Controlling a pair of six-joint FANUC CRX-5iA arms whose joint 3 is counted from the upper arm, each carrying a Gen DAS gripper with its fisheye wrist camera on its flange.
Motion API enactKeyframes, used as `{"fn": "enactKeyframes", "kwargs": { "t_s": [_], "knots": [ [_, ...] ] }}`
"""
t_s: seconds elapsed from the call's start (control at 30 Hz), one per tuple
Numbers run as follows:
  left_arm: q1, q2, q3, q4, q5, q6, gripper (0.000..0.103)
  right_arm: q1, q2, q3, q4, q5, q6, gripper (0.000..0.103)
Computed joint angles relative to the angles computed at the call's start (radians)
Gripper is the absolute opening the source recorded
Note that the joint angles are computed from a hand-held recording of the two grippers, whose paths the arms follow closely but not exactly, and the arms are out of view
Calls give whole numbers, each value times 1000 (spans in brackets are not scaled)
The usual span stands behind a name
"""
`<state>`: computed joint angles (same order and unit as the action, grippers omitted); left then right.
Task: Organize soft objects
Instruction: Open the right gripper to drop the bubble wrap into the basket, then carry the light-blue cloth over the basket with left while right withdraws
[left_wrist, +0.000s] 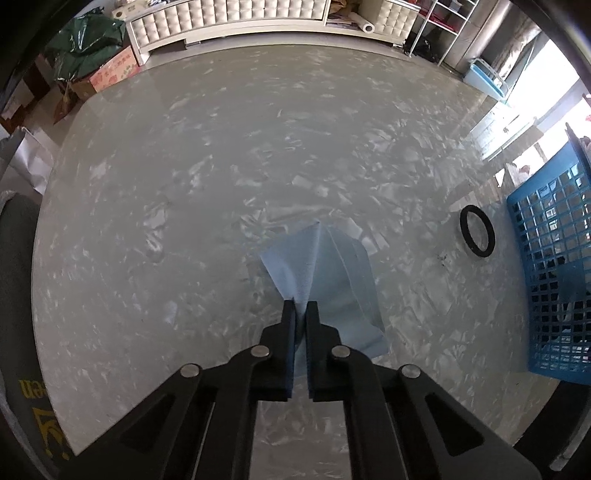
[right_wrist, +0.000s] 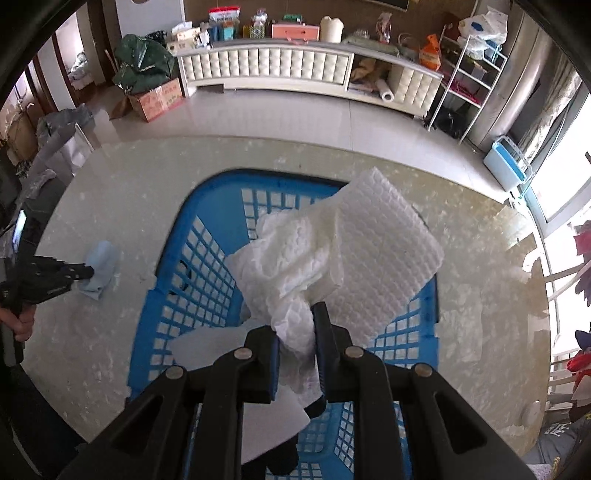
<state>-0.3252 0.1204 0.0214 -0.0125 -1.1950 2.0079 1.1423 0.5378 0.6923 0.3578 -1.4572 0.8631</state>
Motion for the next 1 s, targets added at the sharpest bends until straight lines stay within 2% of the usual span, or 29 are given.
{"fn": "enactKeyframes", "kwargs": {
  "t_s": [0.2, 0.47, 0.53, 0.6, 0.7, 0.93, 1.0],
  "knots": [
    [12, -60, -67, 4, 14, -10, 3, -23, 59, 68, -44, -51, 20, 16],
    [6, -124, -84, 6, 15, -14, 3, -25, 70, 87, -70, -76, 29, 18],
    [-4, -136, -78, -3, 10, -12, 3, -30, 63, 88, -80, -82, 38, 25],
    [-13, -151, -74, -13, 3, -6, 3, -29, 57, 90, -91, -100, 37, 40],
    [-25, -164, -59, -28, -14, 1, 3, -11, 52, 75, -47, -111, 8, 54],
    [-86, -155, 44, -80, -73, 51, 3, 31, -104, -122, 27, -3, -88, 83],
    [-103, -156, 64, -91, -85, 61, 3, 47, -156, -190, 65, 30, -131, 95]
  ]
}}
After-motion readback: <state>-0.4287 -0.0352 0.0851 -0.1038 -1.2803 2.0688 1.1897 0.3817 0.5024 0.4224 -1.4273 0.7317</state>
